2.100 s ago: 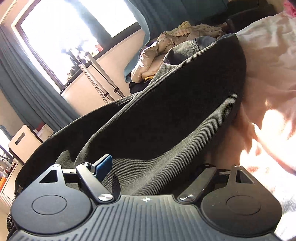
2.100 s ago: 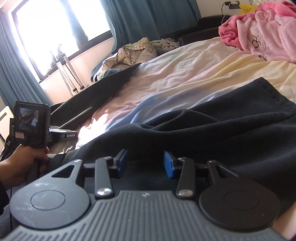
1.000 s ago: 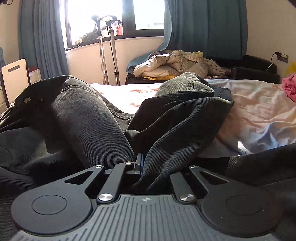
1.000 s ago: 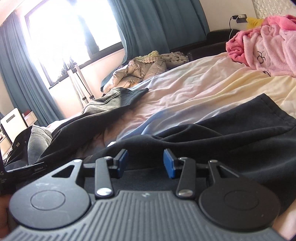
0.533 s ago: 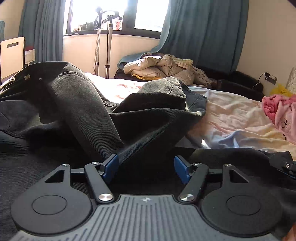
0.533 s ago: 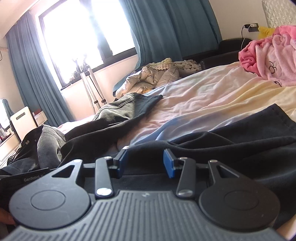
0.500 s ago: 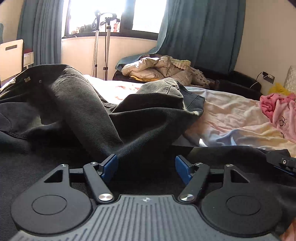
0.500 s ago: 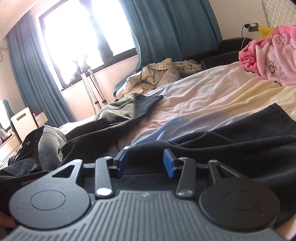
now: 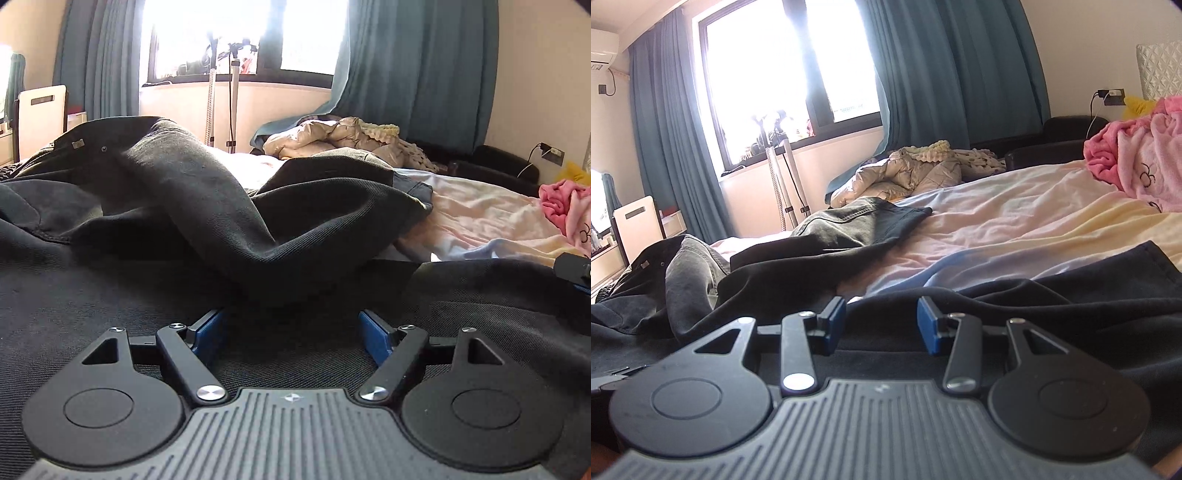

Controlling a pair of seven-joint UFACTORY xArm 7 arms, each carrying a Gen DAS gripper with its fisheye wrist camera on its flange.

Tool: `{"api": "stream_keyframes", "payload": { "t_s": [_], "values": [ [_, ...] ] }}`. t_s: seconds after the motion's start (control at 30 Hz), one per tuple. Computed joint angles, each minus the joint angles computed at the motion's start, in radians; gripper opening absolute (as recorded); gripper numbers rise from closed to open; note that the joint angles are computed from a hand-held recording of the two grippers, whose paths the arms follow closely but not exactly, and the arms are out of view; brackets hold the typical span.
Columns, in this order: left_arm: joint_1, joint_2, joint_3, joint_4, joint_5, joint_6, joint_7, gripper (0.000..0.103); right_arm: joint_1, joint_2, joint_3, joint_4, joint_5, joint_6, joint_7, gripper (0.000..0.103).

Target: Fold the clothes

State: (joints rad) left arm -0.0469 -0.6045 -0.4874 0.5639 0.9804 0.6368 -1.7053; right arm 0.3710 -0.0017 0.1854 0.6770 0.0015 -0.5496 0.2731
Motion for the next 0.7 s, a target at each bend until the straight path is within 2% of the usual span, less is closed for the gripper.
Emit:
{"api": "stream_keyframes", "payload": {
  "t_s": [0.2, 0.33, 0.43, 0.53, 0.6, 0.67, 0.7],
  "values": [
    [0.018, 0.009, -0.028, -0.008, 0.056, -0.007, -0.053, 0.086, 0.004, 0.030, 0.000, 0.026, 0.045, 0.012, -0.055, 0.045],
    [0.007, 0.013, -0.015, -0.021, 0.096, -0.023, -0.091, 0.089, 0.003, 0.038, -0.004, 0.041, 0.064, 0.002, -0.057, 0.045],
    [0.008, 0.002, 0.000, -0.039, 0.127, -0.058, -0.136, 0.090, -0.045, 0.074, -0.016, 0.116, -0.084, 0.033, 0.105, 0.045],
    [0.011, -0.001, 0.002, -0.046, 0.148, -0.070, -0.160, 0.091, -0.124, 0.179, 0.010, 0.293, -0.293, 0.117, 0.250, 0.045],
    [0.017, -0.003, 0.003, -0.054, 0.172, -0.089, -0.193, 0.091, -0.197, 0.277, 0.074, 0.434, -0.379, 0.181, 0.327, 0.045],
    [0.022, -0.002, 0.006, -0.059, 0.193, -0.104, -0.219, 0.092, -0.338, 0.419, 0.238, 0.603, -0.462, 0.270, 0.430, 0.045],
    [0.023, 0.002, 0.003, -0.057, 0.199, -0.101, -0.227, 0.092, -0.372, 0.500, 0.302, 0.691, -0.464, 0.316, 0.431, 0.045]
  ]
}}
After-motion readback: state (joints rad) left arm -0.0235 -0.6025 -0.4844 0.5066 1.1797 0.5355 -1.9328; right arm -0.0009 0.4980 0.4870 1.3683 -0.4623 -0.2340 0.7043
